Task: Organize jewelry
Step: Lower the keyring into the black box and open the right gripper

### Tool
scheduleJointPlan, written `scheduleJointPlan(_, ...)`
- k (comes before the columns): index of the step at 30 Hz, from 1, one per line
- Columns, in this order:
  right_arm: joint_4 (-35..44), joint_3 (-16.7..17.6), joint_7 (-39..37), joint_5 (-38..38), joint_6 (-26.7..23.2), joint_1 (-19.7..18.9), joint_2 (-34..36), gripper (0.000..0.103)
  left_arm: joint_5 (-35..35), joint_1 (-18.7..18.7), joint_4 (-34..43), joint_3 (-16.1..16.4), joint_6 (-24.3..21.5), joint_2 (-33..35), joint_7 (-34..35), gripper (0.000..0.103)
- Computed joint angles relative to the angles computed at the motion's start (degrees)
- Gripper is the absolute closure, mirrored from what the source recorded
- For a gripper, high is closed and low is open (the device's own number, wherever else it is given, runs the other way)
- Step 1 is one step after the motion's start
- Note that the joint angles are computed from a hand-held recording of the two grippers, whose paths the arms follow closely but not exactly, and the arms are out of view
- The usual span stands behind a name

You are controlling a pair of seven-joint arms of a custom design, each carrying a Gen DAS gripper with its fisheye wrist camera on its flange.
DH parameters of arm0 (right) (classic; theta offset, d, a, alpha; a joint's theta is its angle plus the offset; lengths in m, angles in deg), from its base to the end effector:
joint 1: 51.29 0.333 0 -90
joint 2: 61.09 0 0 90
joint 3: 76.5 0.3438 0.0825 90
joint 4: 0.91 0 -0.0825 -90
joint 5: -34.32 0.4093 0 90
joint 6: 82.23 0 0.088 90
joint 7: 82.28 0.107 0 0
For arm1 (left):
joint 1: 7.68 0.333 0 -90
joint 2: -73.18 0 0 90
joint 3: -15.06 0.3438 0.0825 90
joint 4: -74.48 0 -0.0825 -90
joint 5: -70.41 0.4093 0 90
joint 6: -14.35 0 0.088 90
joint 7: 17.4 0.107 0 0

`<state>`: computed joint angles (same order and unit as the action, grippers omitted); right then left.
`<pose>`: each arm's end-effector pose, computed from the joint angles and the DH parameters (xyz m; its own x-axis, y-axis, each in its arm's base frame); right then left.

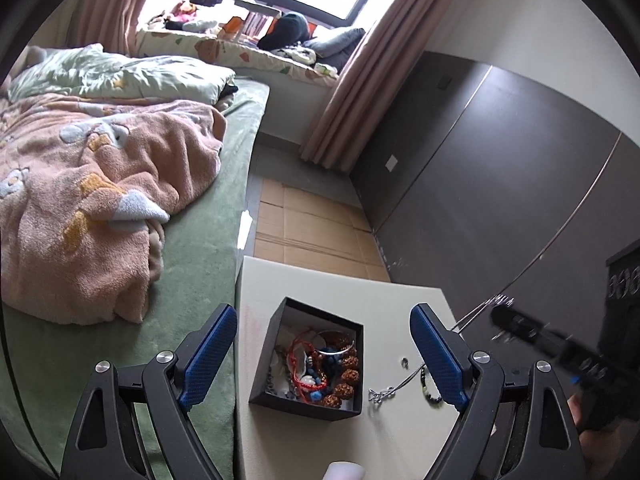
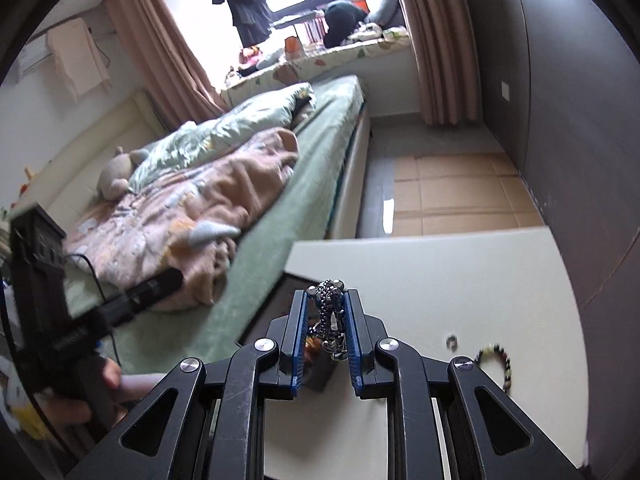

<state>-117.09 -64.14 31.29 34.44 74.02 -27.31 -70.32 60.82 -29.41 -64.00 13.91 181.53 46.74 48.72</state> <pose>0.4632 0.3518 0.6398 0.3347 -0.9021 -0.2724 -0.7072 -0.0494 -0.7053 0.4355 -0.1742 0.6107 -0.0608 -0.8854 0.4608 -0.6639 -0.3088 -0.6811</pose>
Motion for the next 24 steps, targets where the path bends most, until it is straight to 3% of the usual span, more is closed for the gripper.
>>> scheduleJointPlan(11, 18.4, 1.6, 7.1, -14.1, -10.3, 1.4, 5.1, 0.084, -5.2, -4.5, -2.2, 6.3, 3.5, -2.9, 2.7, 0.014)
scheduleJointPlan(16, 24.3, 1.3, 11.3, -20.5, -12.7, 3.3, 6.5, 0.084, -5.9, -4.6, -2.5, 7.0, 3.3, -3.3, 3.0, 0.014)
scheduleJointPlan(24, 31.9, 0.3, 10.4, -23.9, -17.0, 7.1, 9.9, 0.084, -6.2, -4.0, -2.7, 6.9, 2.9, -3.5, 2.9, 0.014)
